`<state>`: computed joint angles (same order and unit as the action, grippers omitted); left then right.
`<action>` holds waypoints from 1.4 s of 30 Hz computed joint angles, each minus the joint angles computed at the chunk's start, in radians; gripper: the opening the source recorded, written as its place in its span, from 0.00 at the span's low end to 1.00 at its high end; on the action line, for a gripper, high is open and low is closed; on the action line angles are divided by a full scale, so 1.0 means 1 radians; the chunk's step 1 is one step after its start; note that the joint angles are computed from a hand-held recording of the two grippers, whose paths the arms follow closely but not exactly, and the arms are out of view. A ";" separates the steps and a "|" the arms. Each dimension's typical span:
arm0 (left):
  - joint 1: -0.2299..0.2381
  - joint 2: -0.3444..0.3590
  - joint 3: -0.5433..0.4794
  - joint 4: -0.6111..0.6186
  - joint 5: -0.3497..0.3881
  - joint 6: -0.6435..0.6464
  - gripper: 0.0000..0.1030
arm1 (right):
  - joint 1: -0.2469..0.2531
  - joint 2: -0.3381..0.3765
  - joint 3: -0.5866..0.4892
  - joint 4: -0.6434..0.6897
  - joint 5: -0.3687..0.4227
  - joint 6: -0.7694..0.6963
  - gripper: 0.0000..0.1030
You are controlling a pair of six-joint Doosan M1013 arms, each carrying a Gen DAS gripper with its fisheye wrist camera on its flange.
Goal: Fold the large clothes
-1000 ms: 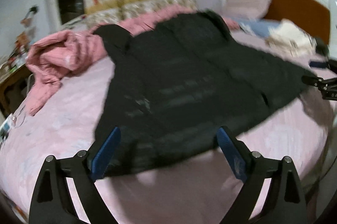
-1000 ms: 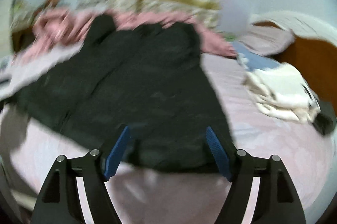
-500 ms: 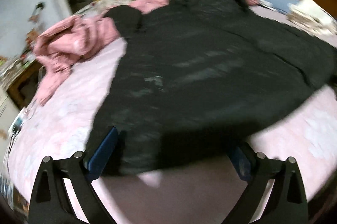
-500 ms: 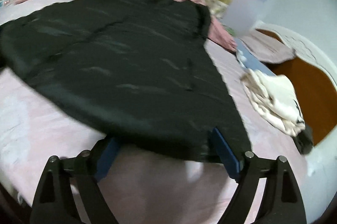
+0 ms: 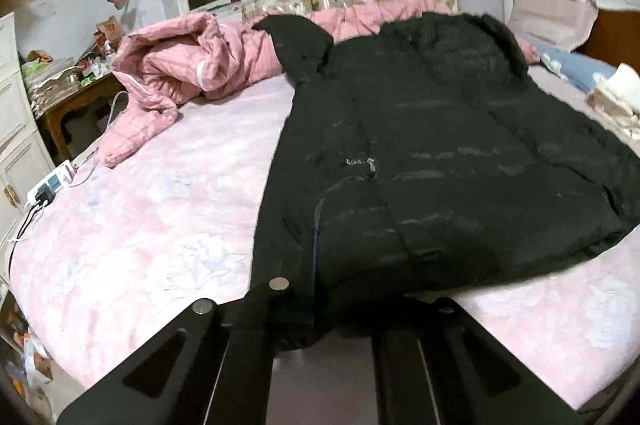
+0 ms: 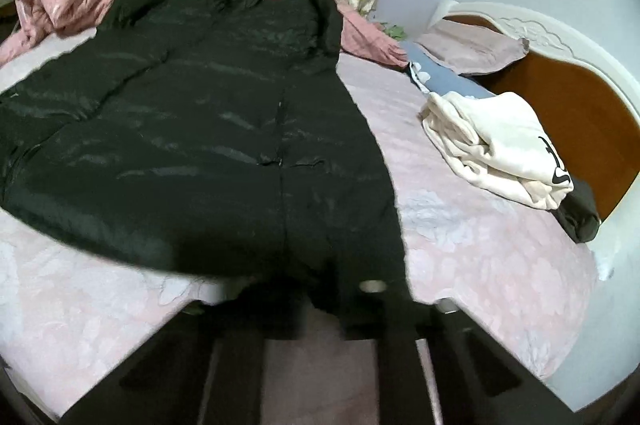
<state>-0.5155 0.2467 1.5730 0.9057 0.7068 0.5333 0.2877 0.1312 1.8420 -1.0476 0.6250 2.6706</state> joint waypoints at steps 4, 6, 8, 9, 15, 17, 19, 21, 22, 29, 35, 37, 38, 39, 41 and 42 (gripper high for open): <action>-0.003 -0.046 0.040 0.012 -0.031 -0.043 0.05 | -0.004 -0.065 0.061 -0.030 -0.091 0.085 0.06; -0.002 -0.068 0.059 0.003 -0.055 -0.047 0.05 | 0.004 -0.091 0.091 -0.090 -0.104 0.157 0.06; -0.001 -0.090 0.080 -0.004 -0.090 -0.039 0.05 | 0.009 -0.112 0.109 -0.129 -0.108 0.214 0.06; -0.001 -0.096 0.083 -0.006 -0.100 -0.040 0.05 | 0.014 -0.118 0.114 -0.154 -0.098 0.255 0.06; -0.004 -0.092 0.077 0.002 -0.097 -0.044 0.05 | 0.044 -0.094 0.079 -0.189 0.005 0.381 0.06; 0.001 -0.086 0.072 -0.010 -0.096 -0.055 0.05 | 0.041 -0.095 0.080 -0.180 -0.004 0.397 0.06; 0.000 -0.083 0.070 0.005 -0.096 -0.081 0.05 | 0.037 -0.098 0.085 -0.184 -0.016 0.405 0.06; 0.000 -0.087 0.070 0.020 -0.106 -0.112 0.05 | 0.035 -0.100 0.087 -0.185 -0.021 0.390 0.06; -0.002 -0.092 0.075 0.033 -0.112 -0.131 0.05 | 0.033 -0.104 0.091 -0.189 -0.029 0.390 0.06; -0.019 -0.114 0.076 0.120 -0.099 -0.216 0.05 | 0.023 -0.157 0.129 -0.292 -0.095 0.500 0.06; 0.000 -0.062 -0.022 -0.032 -0.032 -0.021 0.05 | 0.002 -0.129 0.061 -0.153 -0.096 0.312 0.06; 0.011 -0.033 -0.065 -0.092 -0.006 0.056 0.05 | -0.015 -0.103 0.020 -0.059 -0.097 0.203 0.06; 0.018 -0.016 -0.092 -0.122 0.007 0.092 0.05 | -0.021 -0.088 0.002 -0.039 -0.098 0.175 0.06; 0.023 0.000 -0.114 -0.141 0.015 0.116 0.05 | -0.028 -0.072 -0.020 -0.013 -0.093 0.137 0.06; 0.033 0.030 -0.153 -0.166 0.030 0.158 0.05 | -0.043 -0.036 -0.069 0.041 -0.090 0.065 0.06; 0.037 0.046 -0.174 -0.176 0.044 0.176 0.05 | -0.051 -0.024 -0.085 0.069 -0.096 0.037 0.06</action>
<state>-0.4788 0.2925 1.3990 0.7295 0.7504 0.7094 0.2369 0.1074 1.7571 -0.9789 0.5289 2.7074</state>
